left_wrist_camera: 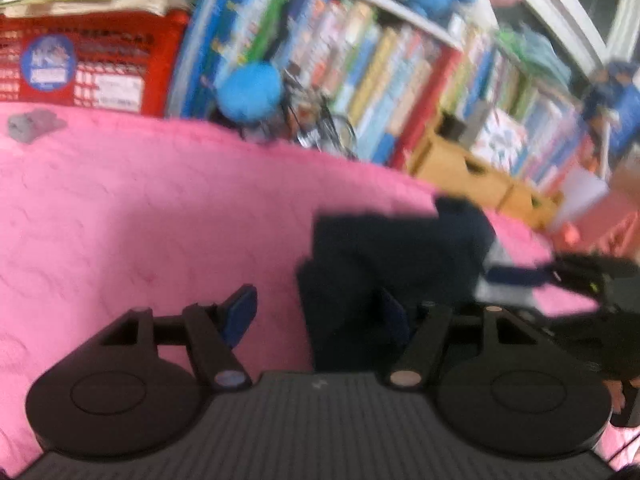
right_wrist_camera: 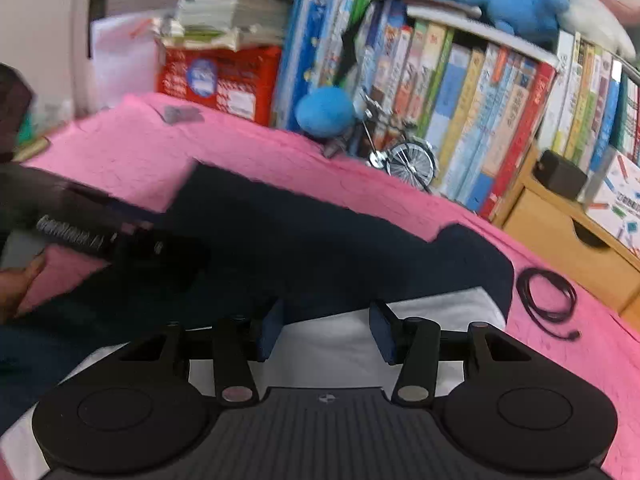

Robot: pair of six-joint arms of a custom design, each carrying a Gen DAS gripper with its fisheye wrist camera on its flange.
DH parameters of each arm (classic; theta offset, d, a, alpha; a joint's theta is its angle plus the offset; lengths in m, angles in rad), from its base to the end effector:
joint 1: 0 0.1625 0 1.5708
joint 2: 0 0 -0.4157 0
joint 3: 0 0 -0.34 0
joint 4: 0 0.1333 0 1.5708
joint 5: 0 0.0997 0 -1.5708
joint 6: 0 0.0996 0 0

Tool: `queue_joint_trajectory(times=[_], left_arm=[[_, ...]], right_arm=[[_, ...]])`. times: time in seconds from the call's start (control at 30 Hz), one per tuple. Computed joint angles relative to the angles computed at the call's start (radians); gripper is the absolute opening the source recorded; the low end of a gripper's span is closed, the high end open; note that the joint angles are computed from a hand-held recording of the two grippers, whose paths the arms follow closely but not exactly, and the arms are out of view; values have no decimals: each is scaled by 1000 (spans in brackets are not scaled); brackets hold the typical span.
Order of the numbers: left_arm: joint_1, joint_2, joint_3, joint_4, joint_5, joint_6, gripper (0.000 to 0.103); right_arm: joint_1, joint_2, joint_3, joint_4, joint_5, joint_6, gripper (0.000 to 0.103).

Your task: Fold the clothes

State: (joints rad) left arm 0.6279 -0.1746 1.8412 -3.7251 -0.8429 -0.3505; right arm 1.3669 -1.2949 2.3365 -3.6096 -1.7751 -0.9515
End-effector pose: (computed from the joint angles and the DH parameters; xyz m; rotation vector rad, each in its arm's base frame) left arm -0.2872 -0.4551 -0.1227 0.5273 2.5788 -1.1218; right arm 0.0255 -0.4351 0.2998 0.7140 -2.1688 0.9122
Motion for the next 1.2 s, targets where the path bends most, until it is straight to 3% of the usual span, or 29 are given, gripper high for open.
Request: queue_joint_trajectory(times=[0.1,0.13,0.2,0.33,0.5,0.57,0.67,0.7,0.8,1.03,1.2], left_arm=[[-11,-9,-28,-38,48,59,63],[-7,-17,-36,-57,10,77,63],[28,-43,-64,-40,-160,70,65],[121,-34,-249,231,-470,-66,65],[160,59,-512,546,-514,-94,69],[175,86,-598,659,-549,-104,70],[186,112,-665,728,-604,-72,56],[185,124,-691,750,-607,-50,42],[181,158,-764,815,-602,-2,19],[216,208,-841,753,-684,-14,9],[217,240,-933,827,-631,-48,8]], right_arm=[[-61,-78,13,20,111,52,54],[-88,-104,17,16,151,74,58],[-153,-140,17,15,222,110,65],[-306,-199,-9,121,402,248,64],[-472,-201,-47,293,652,350,52],[-504,-187,-64,332,714,379,52],[-523,-169,-71,348,753,383,52],[-524,-167,-72,353,758,379,52],[-530,-162,-73,365,770,371,52],[-532,-162,-79,398,766,349,53],[-530,-164,-77,399,764,333,57]])
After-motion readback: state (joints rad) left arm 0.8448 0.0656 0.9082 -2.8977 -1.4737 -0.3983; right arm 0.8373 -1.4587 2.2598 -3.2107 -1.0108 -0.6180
